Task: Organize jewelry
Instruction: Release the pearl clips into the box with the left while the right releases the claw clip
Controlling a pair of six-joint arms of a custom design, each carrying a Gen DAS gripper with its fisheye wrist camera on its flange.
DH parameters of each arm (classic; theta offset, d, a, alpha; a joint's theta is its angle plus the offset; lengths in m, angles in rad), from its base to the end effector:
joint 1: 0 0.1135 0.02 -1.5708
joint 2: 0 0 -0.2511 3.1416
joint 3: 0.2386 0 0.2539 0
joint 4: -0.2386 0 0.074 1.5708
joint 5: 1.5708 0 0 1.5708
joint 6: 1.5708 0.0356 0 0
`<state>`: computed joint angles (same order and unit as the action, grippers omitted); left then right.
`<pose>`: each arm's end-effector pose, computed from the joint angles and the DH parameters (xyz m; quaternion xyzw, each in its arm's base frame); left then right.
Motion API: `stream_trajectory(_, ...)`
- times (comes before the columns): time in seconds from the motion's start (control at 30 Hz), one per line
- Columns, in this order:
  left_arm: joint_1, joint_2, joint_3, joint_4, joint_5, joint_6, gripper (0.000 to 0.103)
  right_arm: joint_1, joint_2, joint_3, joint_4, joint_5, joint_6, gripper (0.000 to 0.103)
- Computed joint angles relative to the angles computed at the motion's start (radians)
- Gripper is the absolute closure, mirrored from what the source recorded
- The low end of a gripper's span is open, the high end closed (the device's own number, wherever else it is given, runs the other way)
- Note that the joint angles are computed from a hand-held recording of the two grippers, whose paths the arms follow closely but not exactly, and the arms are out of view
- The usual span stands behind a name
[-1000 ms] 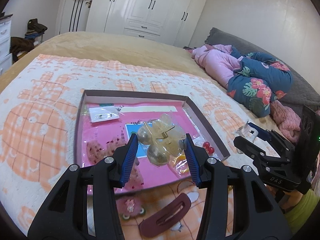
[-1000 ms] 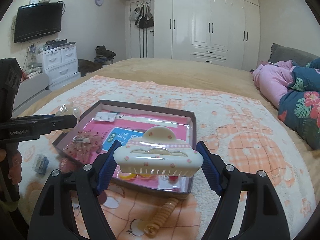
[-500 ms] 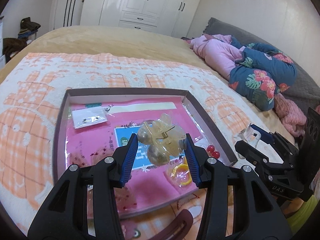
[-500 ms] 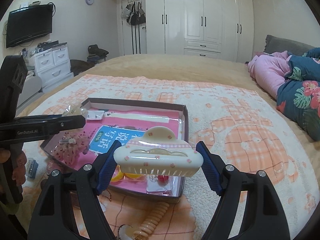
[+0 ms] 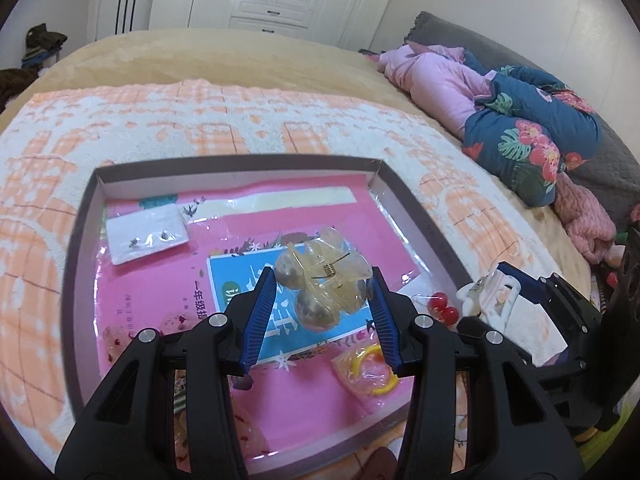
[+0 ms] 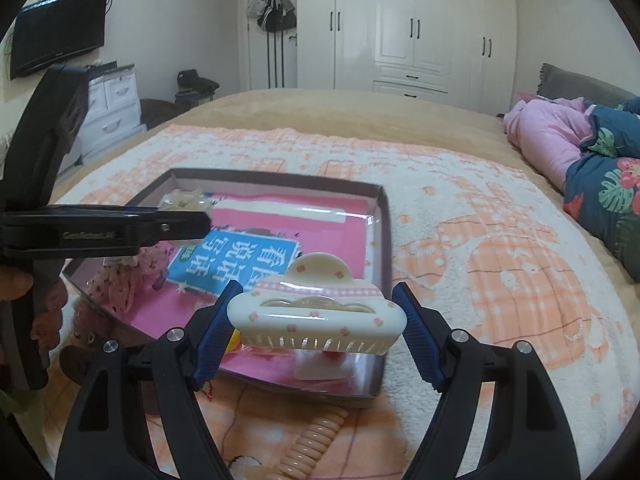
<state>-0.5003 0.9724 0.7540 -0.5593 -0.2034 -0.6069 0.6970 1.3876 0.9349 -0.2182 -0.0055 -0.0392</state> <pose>0.1877 -0.0944 0.2497 -0.0880 0.9142 -0.1224 0.3761 0.2362 0.1980 0.2383 -0.3251 0.8397 0.1428 0.4108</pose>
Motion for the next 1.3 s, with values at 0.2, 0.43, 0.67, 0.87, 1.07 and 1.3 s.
stream_trajectory(0.2, 0.053, 0.002, -0.029, 0.007, 0.052, -0.010, 0.065, 0.040, 0.055, 0.021, -0.010, 0.006, -0.013, 0.029)
stream_trajectory(0.43, 0.063, -0.008, -0.048, 0.000, 0.061, -0.023, 0.065, 0.061, 0.092, 0.039, -0.026, -0.003, -0.010, 0.029)
stream_trajectory(0.67, 0.062, -0.021, -0.057, -0.006, 0.055, -0.024, 0.065, 0.070, 0.103, 0.049, -0.044, -0.003, -0.007, 0.029)
stream_trajectory(0.87, 0.062, -0.039, -0.058, -0.021, 0.052, -0.029, 0.065, 0.069, 0.073, 0.029, -0.037, -0.006, 0.010, 0.019)
stream_trajectory(1.07, 0.050, -0.059, -0.055, -0.042, 0.036, -0.037, 0.064, 0.056, -0.006, -0.017, -0.037, -0.008, 0.042, 0.016)
stream_trajectory(1.3, 0.044, -0.114, -0.043, -0.078, 0.014, -0.044, 0.056, 0.036, -0.127, -0.079, -0.058, 0.012, 0.062, 0.013)
